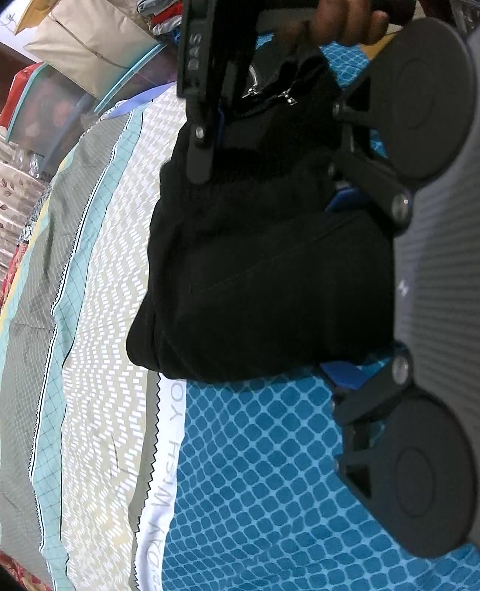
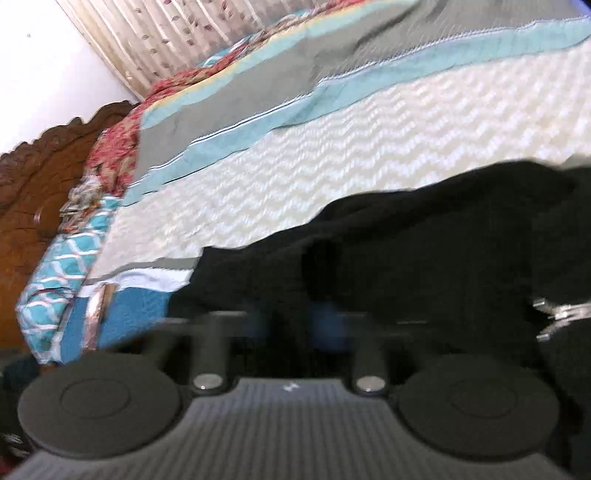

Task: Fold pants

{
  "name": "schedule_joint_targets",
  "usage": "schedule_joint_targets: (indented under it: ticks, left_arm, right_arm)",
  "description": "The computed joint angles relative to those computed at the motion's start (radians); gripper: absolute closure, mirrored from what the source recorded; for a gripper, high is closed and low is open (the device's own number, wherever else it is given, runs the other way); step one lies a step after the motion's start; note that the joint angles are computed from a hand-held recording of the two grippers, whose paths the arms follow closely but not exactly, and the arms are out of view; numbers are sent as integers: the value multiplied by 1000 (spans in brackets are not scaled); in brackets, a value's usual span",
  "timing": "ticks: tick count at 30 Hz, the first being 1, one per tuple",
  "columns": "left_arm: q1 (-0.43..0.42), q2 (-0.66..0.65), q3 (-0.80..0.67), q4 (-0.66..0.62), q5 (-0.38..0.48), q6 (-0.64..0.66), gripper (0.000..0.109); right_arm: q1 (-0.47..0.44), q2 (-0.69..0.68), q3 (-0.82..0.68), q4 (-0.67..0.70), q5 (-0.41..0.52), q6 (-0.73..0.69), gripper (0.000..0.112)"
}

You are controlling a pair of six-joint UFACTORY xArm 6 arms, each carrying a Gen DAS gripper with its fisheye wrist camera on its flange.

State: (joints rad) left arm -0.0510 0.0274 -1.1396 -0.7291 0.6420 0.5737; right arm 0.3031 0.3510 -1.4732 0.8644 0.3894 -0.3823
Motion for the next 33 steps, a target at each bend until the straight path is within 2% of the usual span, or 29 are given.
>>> schedule_joint_targets:
  ticks: [2,4,8,10,11,13,16,18,19,21,22,24,26,27,28,29,30,31,33]
  left_arm:
    - [1,3,-3,-10,4,8,27]
    - [4,2,-7,-30,18,26,24]
    - [30,-13,-26,-158,88,123,26]
    - [49,-7,-41,-196,117,128,27]
    - [56,5,-50,-194,128,108,32]
    - [58,31,-64,-140,126,54,39]
    - [44,28,-42,-129,92,62,39]
    - [33,20,-32,-121,71,71,38]
    - [31,19,-30,-120,68,70,38]
    - [18,12,-20,-120,58,58,38]
    - [17,1,-11,-120,57,57,38]
    - [14,-1,-8,-112,47,57,39]
    - [6,-9,-1,-101,28,63,41]
    - [3,-15,6,-97,18,69,44]
    - [-2,-23,14,-96,6,79,46]
    - [-7,-34,25,-99,-10,95,50]
    - [-13,-42,33,-103,-25,111,52]
    - [-20,-50,42,-106,-41,126,54]
    - [-39,-53,55,-83,-88,133,56]
  right_arm:
    - [18,-36,41,-5,-52,-50,102]
    - [9,-63,84,-93,-78,11,102]
    - [-43,-49,116,-218,-42,184,102]
    - [-40,-50,112,-237,-39,201,94]
    - [-39,-51,104,-267,-34,217,88]
    - [-43,-69,103,-293,-36,209,83]
    - [-48,-108,119,-339,-105,219,83]
    - [-30,-90,77,-275,-152,132,82]
    - [-20,-67,38,-244,-154,74,77]
    - [5,-1,-69,-250,-117,-10,65]
    - [20,42,-133,-281,-86,-24,63]
    - [38,137,-271,-300,25,-82,61]
    - [53,275,-461,-395,169,-66,61]
    - [63,320,-517,-467,208,-36,62]
    - [70,385,-606,-528,277,-17,77]
    - [74,432,-675,-559,334,-19,102]
    - [82,462,-717,-597,349,-13,107]
    - [88,469,-720,-649,322,0,107]
    - [79,461,-697,-685,205,42,110]
